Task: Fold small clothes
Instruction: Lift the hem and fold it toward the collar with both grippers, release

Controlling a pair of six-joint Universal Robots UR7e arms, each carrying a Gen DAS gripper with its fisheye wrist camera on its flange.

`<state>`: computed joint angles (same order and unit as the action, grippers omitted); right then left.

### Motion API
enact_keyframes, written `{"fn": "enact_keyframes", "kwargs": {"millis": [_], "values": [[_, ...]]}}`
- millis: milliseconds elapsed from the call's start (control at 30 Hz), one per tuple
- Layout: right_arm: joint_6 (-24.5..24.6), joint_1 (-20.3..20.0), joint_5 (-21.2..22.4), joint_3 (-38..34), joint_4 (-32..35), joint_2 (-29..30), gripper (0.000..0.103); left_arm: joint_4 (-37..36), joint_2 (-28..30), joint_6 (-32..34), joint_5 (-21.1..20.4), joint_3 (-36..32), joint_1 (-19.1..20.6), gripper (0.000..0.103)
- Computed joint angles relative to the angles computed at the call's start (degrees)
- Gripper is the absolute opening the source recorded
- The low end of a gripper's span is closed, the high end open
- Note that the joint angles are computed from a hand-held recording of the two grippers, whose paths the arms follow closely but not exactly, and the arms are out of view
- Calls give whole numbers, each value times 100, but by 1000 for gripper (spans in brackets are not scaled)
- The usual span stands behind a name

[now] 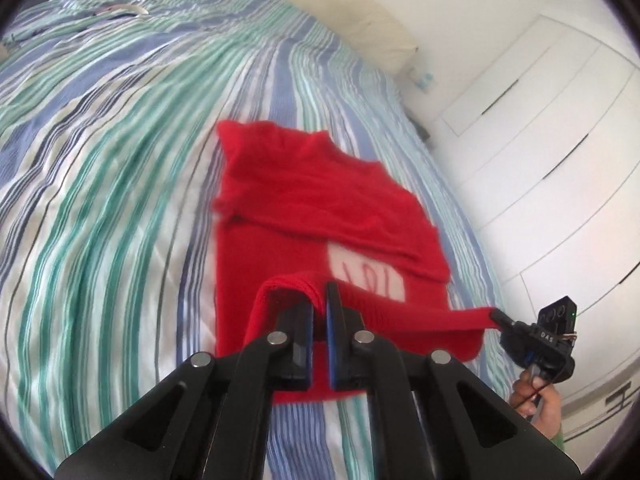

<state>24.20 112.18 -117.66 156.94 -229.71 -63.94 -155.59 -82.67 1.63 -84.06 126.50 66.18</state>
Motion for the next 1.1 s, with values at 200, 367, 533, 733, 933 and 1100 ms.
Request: {"fn": "enact_keyframes", "kwargs": {"millis": [200, 367, 533, 733, 933, 1100], "values": [[-716, -978, 591, -1080, 917, -385, 5, -559, 1510, 1, 266, -1241, 35, 3], [-1115, -1551, 698, -2041, 1699, -302, 5, -452, 2567, 112, 632, -2373, 45, 3], [-1427, -2058, 701, -2717, 1825, 94, 5, -272, 3257, 349, 1037, -3044, 65, 9], [-1511, -2336, 994, -2858, 1568, 251, 44, -269, 3187, -30, 1339, -3191, 135, 85], [-2351, -1701, 547, -2424, 1993, -321, 45, -162, 2202, 487, 992, -2111, 92, 91], [-2891, -1031, 33, -1602, 2554, -196, 50, -68, 1752, 1210, 2049, -932, -70, 87]]}}
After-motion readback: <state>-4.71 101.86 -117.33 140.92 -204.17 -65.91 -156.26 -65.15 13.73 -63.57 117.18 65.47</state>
